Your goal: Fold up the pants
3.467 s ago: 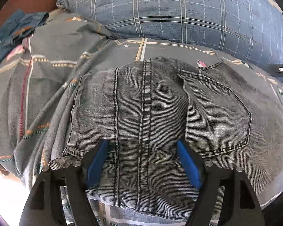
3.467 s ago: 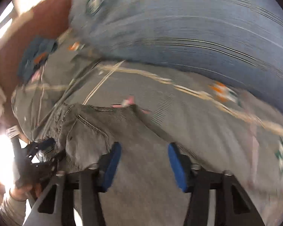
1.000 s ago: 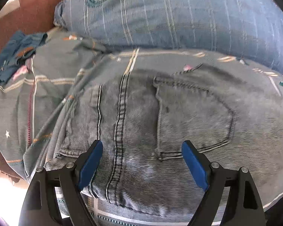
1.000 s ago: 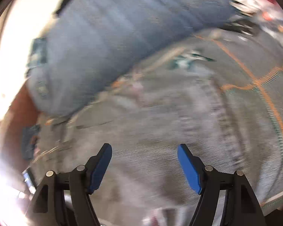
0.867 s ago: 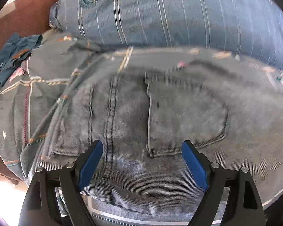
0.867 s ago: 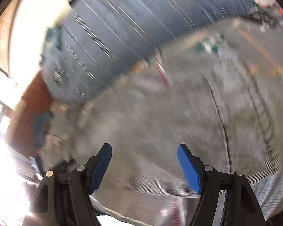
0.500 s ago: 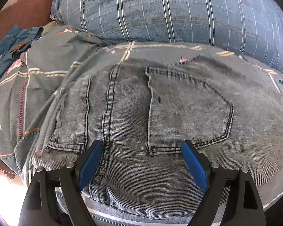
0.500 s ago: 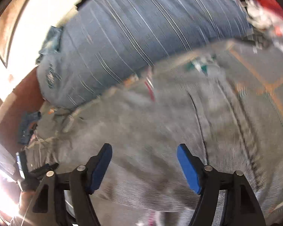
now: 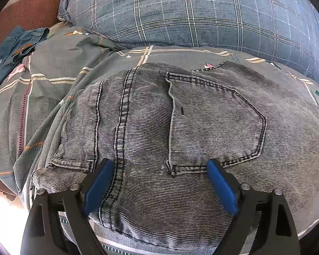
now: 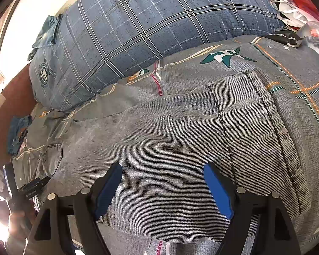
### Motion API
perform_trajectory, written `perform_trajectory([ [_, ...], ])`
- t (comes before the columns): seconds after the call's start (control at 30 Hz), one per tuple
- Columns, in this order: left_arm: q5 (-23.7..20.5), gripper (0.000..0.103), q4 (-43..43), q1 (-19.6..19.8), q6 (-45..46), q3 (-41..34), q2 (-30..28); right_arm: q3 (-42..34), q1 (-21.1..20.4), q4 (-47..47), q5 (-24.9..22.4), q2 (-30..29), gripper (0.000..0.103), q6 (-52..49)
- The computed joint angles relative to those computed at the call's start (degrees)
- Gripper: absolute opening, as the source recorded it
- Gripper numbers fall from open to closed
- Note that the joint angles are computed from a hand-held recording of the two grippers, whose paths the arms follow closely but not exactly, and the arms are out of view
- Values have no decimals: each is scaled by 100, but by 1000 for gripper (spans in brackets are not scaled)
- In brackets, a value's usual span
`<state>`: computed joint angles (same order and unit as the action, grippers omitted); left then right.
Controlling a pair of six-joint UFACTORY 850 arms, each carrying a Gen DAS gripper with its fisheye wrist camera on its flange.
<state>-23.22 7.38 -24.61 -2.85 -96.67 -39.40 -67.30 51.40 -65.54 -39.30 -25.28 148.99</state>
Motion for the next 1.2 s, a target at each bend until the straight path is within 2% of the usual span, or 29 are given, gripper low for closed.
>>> perform_trajectory([
  [0.1, 94, 100, -376, 80, 188, 47, -7, -51, -3, 34, -38, -42, 83, -34],
  [0.2, 169, 102, -728, 133, 513, 87, -9, -33, 7, -34, -50, -40, 83, 113],
  [0.5, 75, 103, -716, 136, 473, 29, -37, 75, 3, -328, 20, 12, 83, 583],
  [0.9, 655, 103, -825, 152, 597, 429, 160, 241, 0, -715, 127, 110, 84, 1097],
  [1.03, 1011, 103, -1437, 194, 1281, 673, 272, 565, 115, -1901, -80, 386, 83, 2439],
  [1.1, 1041, 103, -1495, 196, 1348, 687, 281, 667, -18, -2395, 184, 525, 83, 2889],
  [1.2, 1065, 103, -1633, 203, 1467, 672, 271, 576, -322, -2488, 404, 595, 83, 2781],
])
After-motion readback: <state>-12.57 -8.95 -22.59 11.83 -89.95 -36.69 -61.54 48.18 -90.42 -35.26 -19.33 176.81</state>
